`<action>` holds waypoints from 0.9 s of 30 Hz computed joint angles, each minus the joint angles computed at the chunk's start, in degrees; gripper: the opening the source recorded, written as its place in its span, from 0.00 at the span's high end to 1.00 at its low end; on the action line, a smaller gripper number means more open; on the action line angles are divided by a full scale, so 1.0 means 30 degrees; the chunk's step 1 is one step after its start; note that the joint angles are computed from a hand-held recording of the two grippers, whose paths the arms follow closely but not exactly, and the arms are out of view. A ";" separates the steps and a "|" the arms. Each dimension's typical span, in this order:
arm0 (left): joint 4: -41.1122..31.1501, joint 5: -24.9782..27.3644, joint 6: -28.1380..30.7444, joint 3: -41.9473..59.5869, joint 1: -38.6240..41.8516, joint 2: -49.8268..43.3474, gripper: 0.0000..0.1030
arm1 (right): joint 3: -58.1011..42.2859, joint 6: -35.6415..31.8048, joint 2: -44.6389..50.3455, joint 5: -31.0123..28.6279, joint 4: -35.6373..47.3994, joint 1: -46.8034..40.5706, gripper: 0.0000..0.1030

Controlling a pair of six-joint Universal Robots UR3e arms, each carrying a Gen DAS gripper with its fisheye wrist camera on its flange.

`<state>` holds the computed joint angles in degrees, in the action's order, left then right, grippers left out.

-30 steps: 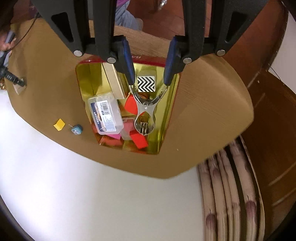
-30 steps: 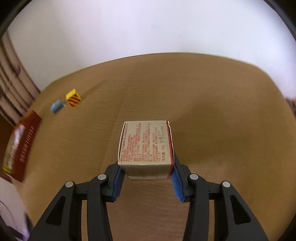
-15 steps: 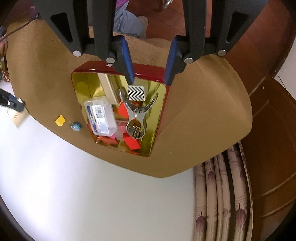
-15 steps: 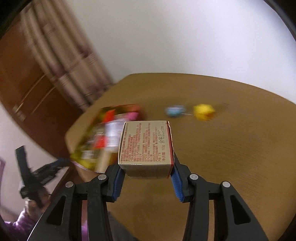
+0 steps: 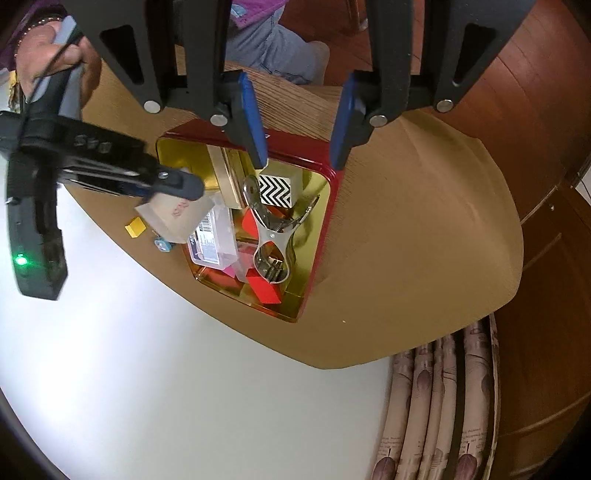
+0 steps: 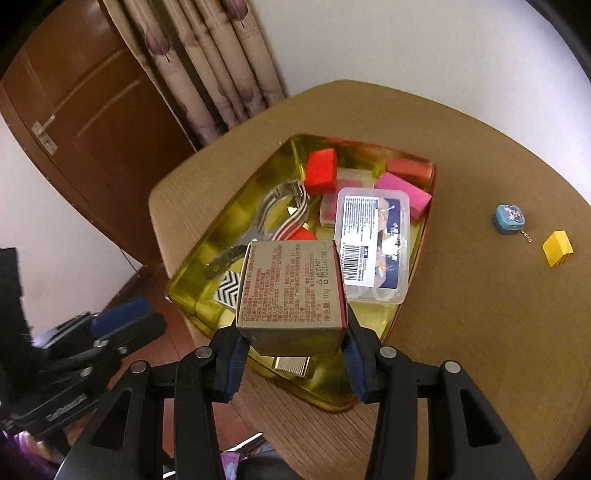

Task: Organize rigid objects
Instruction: 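Lower the beige box into the tin and open the right gripper, then grasp the blue keychain tin with the left gripper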

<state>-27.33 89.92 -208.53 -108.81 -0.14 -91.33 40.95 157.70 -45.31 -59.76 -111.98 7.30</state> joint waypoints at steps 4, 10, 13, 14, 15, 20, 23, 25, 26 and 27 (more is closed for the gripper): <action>0.0079 -0.0003 0.0101 -0.0040 -0.0066 -0.0011 0.65 | -0.0756 0.0079 0.0554 -0.0561 0.0216 0.0173 0.56; -0.0318 -0.0035 0.0122 0.0282 -0.0273 -0.0231 0.65 | -0.0188 0.0732 0.0494 -0.0248 -0.0711 -0.0083 0.42; -0.0494 0.0190 0.0167 0.0499 -0.0510 -0.0367 0.65 | 0.4320 0.1307 -0.1809 0.1098 -0.3920 -0.1269 0.37; -0.0470 0.0287 0.0131 0.0570 -0.0588 -0.0446 0.65 | 0.6138 0.1687 -0.2659 0.1287 -0.5480 -0.1776 0.31; -0.0470 0.0364 0.0160 0.0610 -0.0659 -0.0481 0.65 | 0.7753 0.2098 -0.3329 0.1405 -0.6994 -0.2315 0.27; -0.0659 0.0505 0.0120 0.0895 -0.0929 -0.0758 0.65 | 1.2662 0.3563 -0.4318 -0.1393 -1.2303 -0.4788 0.26; -0.0728 0.0784 0.0105 0.1078 -0.1166 -0.0895 0.65 | 1.4346 0.3271 -0.3997 -0.3418 -1.4253 -0.6027 0.26; -0.0562 0.1020 0.0121 0.1159 -0.1390 -0.1016 0.65 | 1.5271 0.2904 -0.3779 -0.4252 -1.5426 -0.6651 0.26; -0.0559 0.1154 0.0174 0.1286 -0.1546 -0.1113 0.65 | 1.5520 0.2784 -0.3577 -0.4642 -1.5740 -0.6945 0.26; -0.0545 0.1261 0.0287 0.1406 -0.1691 -0.1216 0.65 | 1.5170 0.2922 -0.3432 -0.4284 -1.4889 -0.7397 0.25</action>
